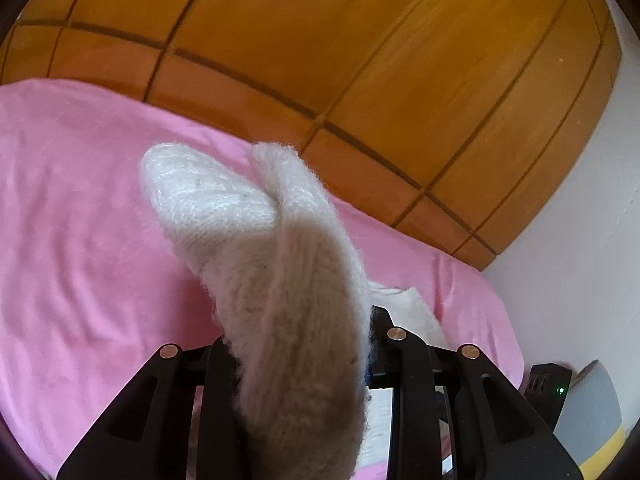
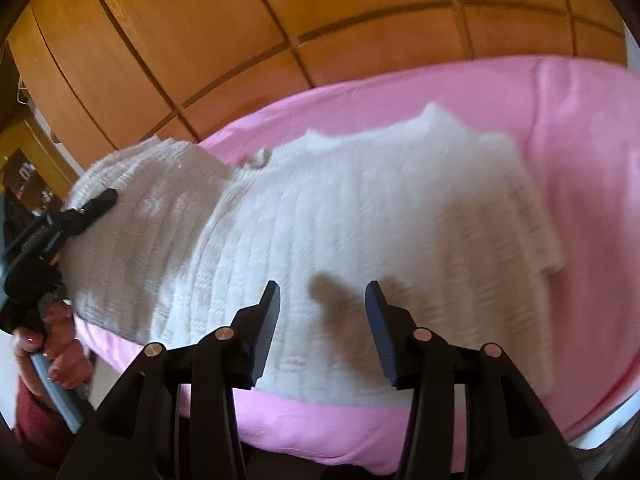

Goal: Fold small clothes
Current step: 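Lift the side edge with the left gripper and fold it toward the right gripper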

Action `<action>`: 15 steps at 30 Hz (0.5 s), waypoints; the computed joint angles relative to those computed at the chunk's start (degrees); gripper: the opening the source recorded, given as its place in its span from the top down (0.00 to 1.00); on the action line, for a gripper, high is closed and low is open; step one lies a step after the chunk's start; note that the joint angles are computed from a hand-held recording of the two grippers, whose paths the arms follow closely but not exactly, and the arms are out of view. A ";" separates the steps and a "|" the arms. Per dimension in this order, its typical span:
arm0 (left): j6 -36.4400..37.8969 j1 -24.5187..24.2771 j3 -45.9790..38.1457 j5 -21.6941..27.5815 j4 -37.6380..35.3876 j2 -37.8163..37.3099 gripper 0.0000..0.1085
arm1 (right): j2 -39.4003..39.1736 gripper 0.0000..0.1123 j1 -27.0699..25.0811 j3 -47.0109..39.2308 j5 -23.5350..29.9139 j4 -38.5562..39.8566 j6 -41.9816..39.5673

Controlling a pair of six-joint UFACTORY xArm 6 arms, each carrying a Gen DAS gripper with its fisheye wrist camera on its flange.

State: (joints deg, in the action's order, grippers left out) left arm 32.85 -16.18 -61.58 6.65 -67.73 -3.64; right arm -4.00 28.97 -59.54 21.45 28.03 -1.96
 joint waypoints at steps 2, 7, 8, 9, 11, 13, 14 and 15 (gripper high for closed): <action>-0.58 -0.48 -1.33 0.33 0.92 0.73 0.75 | -0.60 0.60 -1.34 0.32 0.61 -2.26 2.26; -2.16 -1.59 -3.62 0.80 3.22 2.61 0.75 | -1.41 0.60 -5.27 1.53 3.99 -0.21 3.79; -2.53 -1.74 -4.30 0.88 3.66 3.25 0.75 | -1.57 0.62 -5.93 1.84 4.41 -0.20 3.94; -3.02 -1.96 -4.89 0.97 4.27 3.79 0.75 | -1.62 0.62 -6.44 2.02 4.77 -0.06 3.62; -3.73 -2.27 -5.70 1.13 5.14 4.57 0.75 | -1.10 0.62 -6.79 1.72 5.19 -0.50 3.11; -4.46 -2.34 -6.53 1.67 6.00 5.25 0.75 | -0.99 0.61 -6.68 1.76 5.33 -1.25 2.85; -4.85 -2.35 -7.09 1.99 6.54 5.72 0.75 | -0.80 0.61 -6.52 1.76 5.23 -2.12 2.83; -5.34 -2.47 -7.45 2.16 7.18 6.01 0.75 | -0.71 0.61 -6.31 1.85 5.04 -2.96 2.95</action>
